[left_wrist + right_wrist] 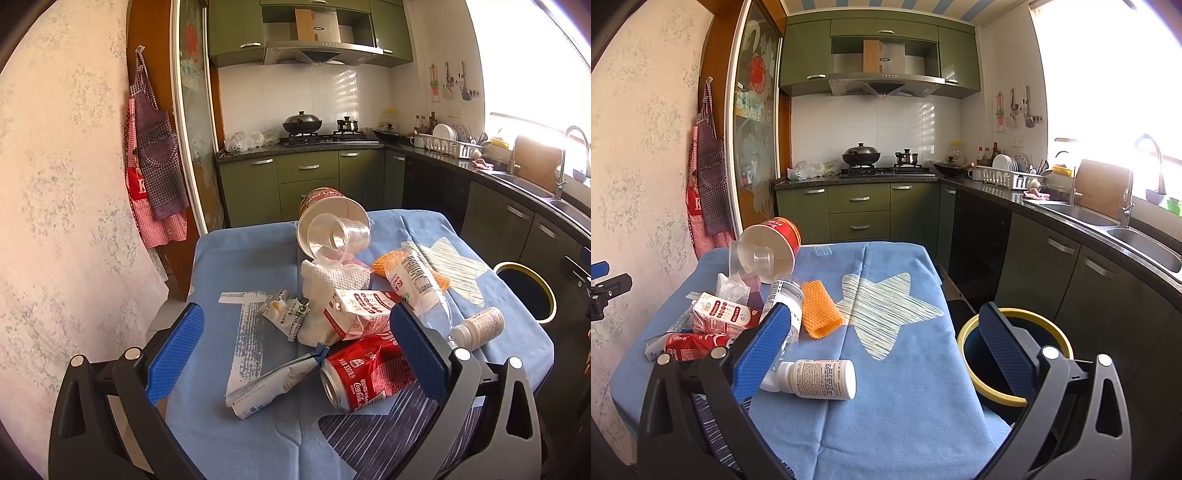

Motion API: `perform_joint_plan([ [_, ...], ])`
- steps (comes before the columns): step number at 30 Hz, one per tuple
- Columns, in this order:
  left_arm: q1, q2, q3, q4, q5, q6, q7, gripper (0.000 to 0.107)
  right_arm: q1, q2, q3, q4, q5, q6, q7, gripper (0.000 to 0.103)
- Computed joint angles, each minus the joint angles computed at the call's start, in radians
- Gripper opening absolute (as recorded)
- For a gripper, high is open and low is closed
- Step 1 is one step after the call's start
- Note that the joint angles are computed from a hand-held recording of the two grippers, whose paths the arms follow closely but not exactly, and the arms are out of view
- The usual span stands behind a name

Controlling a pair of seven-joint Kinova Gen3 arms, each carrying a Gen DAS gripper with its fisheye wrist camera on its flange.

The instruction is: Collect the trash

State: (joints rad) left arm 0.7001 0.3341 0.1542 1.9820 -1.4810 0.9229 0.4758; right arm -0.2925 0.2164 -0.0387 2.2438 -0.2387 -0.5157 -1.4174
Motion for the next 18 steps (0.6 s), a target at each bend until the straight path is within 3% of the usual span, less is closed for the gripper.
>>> perform_joint_plan([
  [6,-0.005,0.006,-0.002,-0.006,0.004,-0.009,-0.010,0.099,-0.005,0.004,0.003,-0.002,-0.007,0.000,0.011,0.097],
  [11,-0.045,0.012,-0.020,-0.023,0.015,-0.064,-0.056,0.099,-0.014,0.027,0.007,-0.042,0.005,0.019,0.043,0.097],
  [15,-0.101,0.017,-0.050,-0.051,0.014,-0.139,-0.107,0.099,-0.045,0.052,0.020,-0.119,0.011,0.071,0.124,0.097],
  [18,-0.137,0.038,-0.076,-0.093,0.020,-0.172,-0.157,0.099,-0.033,0.081,0.000,-0.210,0.074,0.154,0.137,0.097],
])
